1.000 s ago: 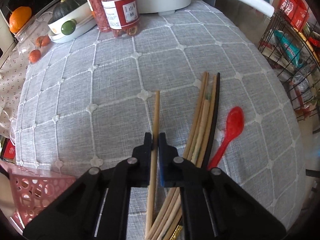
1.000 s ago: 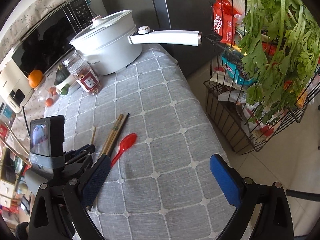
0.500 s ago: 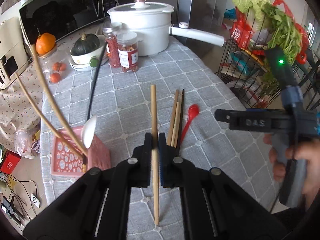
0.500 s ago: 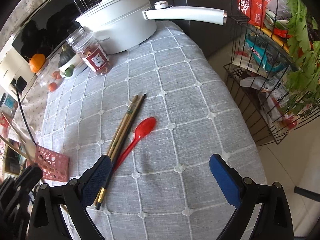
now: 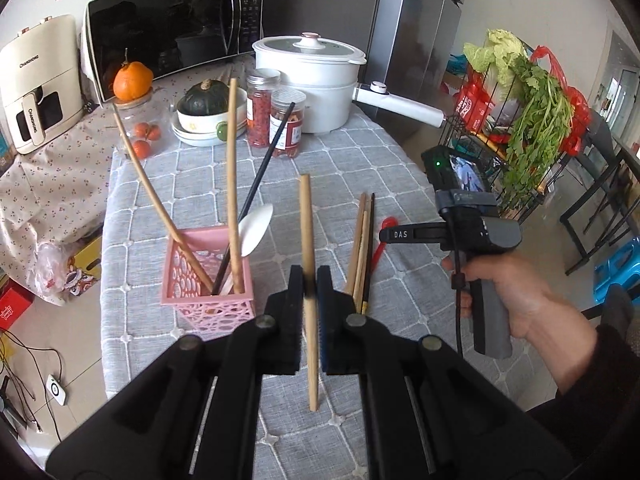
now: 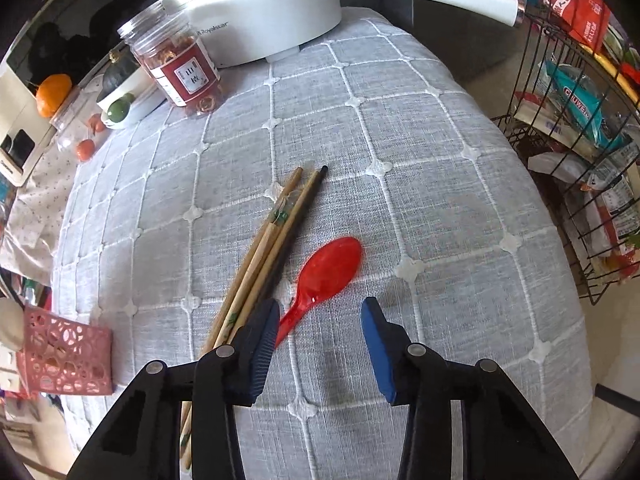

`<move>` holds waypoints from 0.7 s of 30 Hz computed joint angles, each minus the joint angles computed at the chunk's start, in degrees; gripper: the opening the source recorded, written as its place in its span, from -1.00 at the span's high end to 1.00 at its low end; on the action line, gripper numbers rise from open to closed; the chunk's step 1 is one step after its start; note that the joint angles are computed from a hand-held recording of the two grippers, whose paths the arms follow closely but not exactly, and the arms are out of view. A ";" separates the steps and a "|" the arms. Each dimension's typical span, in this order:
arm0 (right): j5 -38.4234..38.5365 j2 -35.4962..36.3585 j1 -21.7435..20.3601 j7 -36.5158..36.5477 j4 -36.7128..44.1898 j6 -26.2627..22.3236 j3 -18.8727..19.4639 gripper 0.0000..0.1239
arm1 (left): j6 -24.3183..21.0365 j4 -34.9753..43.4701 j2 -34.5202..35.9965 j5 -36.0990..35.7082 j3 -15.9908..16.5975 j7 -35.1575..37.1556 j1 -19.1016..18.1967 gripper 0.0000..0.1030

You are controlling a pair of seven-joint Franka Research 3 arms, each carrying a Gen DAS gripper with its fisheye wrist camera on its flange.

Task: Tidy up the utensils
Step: 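Grasp the red spoon by its handle with the right tool while the left tool holds the chopstick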

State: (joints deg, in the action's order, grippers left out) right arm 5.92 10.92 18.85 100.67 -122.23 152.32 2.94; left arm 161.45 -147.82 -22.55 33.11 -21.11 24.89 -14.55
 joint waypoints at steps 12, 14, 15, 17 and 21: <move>-16.44 2.40 4.01 13.32 2.93 -1.69 -2.59 0.61 | 0.62 -3.56 -3.85 -2.45 0.88 1.22 -0.07 0.84; -13.55 1.81 2.62 9.98 2.06 -0.80 -1.47 0.62 | 0.70 -3.84 -4.25 -2.58 0.73 1.24 -0.02 0.84; -11.87 1.40 1.95 8.15 1.57 -0.43 -0.99 0.64 | 0.70 -4.05 -4.61 -2.58 0.64 1.21 0.03 0.85; -9.53 0.00 1.18 5.69 -0.01 0.92 -0.50 0.65 | 0.52 -4.37 -5.39 -2.47 0.25 0.98 0.18 0.86; -2.08 -4.38 -0.72 -1.61 -3.74 3.39 0.98 0.65 | 0.44 -4.88 -6.61 -2.34 -0.01 0.91 0.08 0.86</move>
State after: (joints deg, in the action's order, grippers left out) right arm 3.84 6.54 18.13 99.06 -125.97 155.71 3.91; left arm 161.89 -152.71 -29.17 30.77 -21.12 25.80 -14.47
